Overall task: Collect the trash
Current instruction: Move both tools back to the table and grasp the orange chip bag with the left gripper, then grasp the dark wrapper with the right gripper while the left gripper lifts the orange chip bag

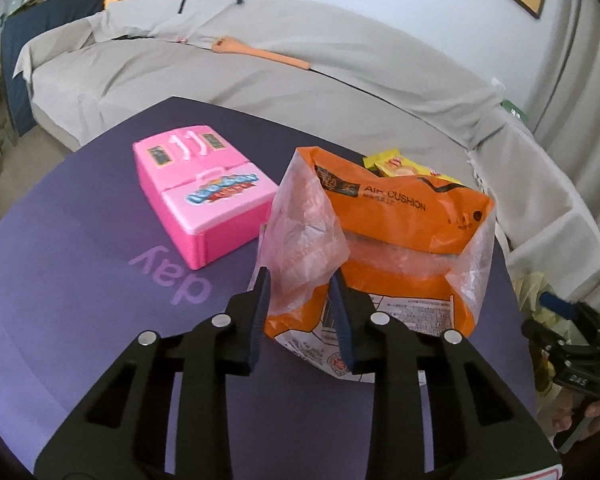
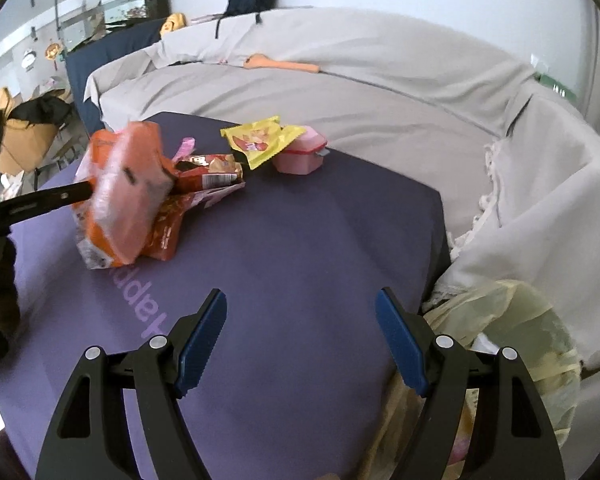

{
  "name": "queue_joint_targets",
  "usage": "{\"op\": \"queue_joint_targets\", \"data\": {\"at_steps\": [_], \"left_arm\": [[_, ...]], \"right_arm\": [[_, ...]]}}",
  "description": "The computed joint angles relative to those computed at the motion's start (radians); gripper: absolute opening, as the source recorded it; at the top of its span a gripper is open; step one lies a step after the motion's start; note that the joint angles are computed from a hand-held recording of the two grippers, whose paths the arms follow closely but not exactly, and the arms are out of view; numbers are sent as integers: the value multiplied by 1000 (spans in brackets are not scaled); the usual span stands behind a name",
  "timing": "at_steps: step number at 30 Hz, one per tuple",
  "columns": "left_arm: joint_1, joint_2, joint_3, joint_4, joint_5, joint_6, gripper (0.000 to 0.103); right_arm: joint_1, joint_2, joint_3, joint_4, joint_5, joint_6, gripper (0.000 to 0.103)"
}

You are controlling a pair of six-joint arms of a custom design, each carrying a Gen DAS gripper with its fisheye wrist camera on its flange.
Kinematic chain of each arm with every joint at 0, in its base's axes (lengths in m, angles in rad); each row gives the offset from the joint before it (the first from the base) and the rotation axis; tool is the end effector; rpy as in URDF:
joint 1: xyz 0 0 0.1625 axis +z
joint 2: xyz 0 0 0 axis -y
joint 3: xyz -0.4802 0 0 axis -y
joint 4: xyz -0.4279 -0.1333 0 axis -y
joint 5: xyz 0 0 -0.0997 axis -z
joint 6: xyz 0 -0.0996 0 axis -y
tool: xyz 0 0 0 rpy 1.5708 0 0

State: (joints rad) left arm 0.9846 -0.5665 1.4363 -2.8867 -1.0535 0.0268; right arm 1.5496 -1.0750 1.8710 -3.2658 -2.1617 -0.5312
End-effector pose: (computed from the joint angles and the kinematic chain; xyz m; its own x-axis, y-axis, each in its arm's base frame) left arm -0.2952 -0.7745 0.0581 -0.8284 0.3231 -0.4575 0.5214 0.7431 -0.4193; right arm 0.0639 -0.6561 0.3057 -0.7146 0.0758 0.6955 -0.4045 0.7663 -0.4992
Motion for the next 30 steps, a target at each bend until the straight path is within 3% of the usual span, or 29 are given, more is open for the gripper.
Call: {"op": "queue_joint_targets", "data": {"at_steps": [4, 9, 14, 22, 25, 30], "left_arm": [[8, -45, 47, -50, -4, 1, 26], [25, -93, 92, -86, 32, 1, 26], [45, -138, 141, -130, 48, 4, 26], [93, -195, 188, -148, 34, -71, 26], [100, -208, 207, -169, 17, -73, 26], [102, -217, 222, -190, 7, -81, 26]], "right_arm": [[0, 1, -48, 128, 35, 103, 73], [39, 57, -107, 88, 29, 119, 73], [77, 141, -213, 158, 46, 164, 73], [113, 287, -365, 277, -59, 178, 73], [113, 302, -372, 305, -107, 198, 73], [89, 266, -319, 303, -112, 230, 73]]}}
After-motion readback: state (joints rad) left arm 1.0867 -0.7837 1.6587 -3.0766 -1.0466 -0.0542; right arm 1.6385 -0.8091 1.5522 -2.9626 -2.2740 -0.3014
